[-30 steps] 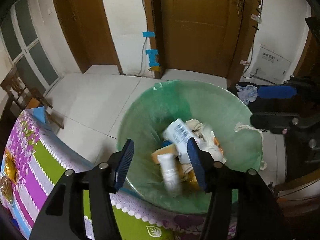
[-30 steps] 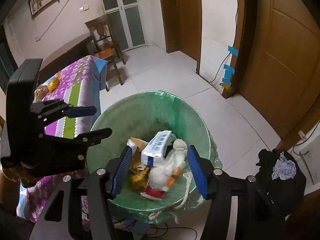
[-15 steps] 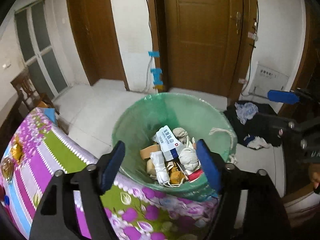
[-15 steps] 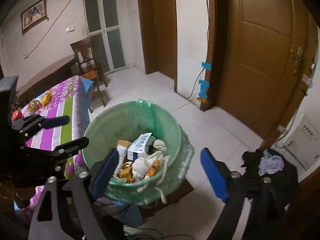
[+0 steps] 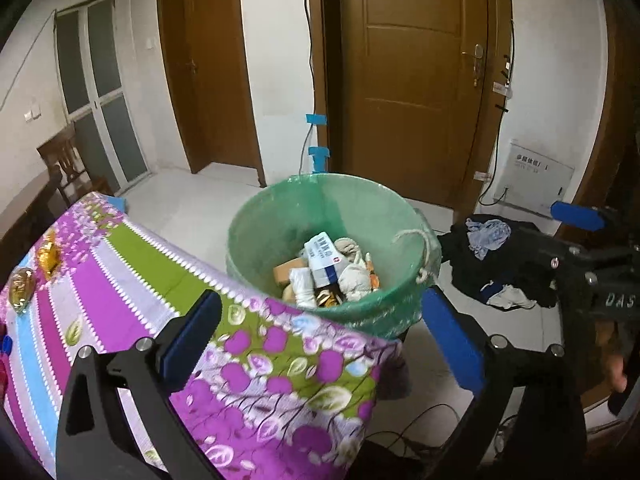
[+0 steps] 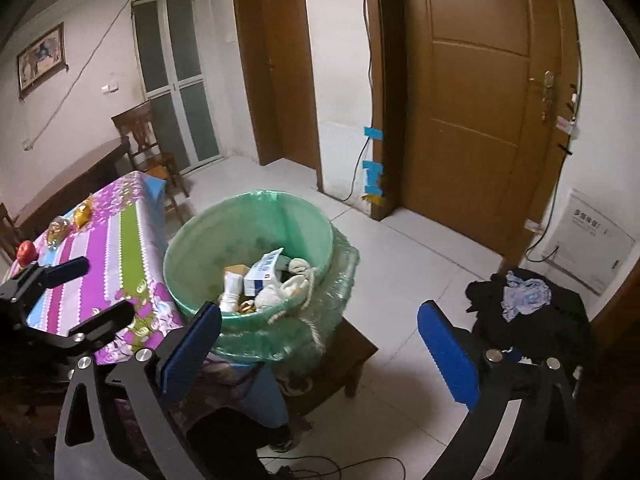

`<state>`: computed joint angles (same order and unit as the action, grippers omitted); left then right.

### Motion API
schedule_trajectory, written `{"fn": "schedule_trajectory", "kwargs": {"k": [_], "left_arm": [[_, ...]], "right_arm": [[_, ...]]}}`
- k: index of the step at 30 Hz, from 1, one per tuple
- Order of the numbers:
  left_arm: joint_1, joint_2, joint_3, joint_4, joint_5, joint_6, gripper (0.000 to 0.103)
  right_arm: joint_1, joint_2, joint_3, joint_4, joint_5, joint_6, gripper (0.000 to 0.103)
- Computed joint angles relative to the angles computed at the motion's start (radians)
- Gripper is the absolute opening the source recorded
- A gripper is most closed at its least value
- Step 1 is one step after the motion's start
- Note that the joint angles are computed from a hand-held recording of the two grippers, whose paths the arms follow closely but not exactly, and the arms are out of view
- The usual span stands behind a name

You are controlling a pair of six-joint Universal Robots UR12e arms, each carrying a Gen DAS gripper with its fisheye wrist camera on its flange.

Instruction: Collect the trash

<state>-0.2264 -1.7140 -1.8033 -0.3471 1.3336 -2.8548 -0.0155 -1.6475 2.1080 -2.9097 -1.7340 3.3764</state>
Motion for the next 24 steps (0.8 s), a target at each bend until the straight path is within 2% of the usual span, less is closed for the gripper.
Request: {"fn": "schedule_trajectory", "kwargs": {"k": [2, 4, 8, 10, 15, 24], "left_arm": [[0.002, 0.011, -0.017, 0.016, 0.009, 0.006, 0.097], [0.009, 0.022, -0.028, 0.004, -0.006, 0.023, 0.097], [0.023, 0.033, -0.037, -0.009, -0.017, 0.034, 0.097], [0.029, 0.033, -0.038, -0.006, -0.013, 0.026, 0.097], [0.037, 0.032, -0.035, -0.007, 0.001, -0.002, 0.097], [0.031, 0.033, -0.032, -0.009, 0.006, 0.031, 0.097]], "right_arm": [[0.015, 0.003, 0.005, -0.017, -0.047, -0.016, 0.098], [0.017, 0.005, 0.001, -0.005, -0.049, -0.032, 0.098], [-0.003, -0.003, 0.009, -0.018, 0.070, -0.077, 0.098], [-0.005, -0.006, 0.012, -0.026, 0.095, -0.087, 0.098], [0.009, -0.004, 0.014, -0.047, 0.066, -0.107, 0.098], [0.016, 0.004, 0.008, -0.021, 0.037, -0.120, 0.098]]}}
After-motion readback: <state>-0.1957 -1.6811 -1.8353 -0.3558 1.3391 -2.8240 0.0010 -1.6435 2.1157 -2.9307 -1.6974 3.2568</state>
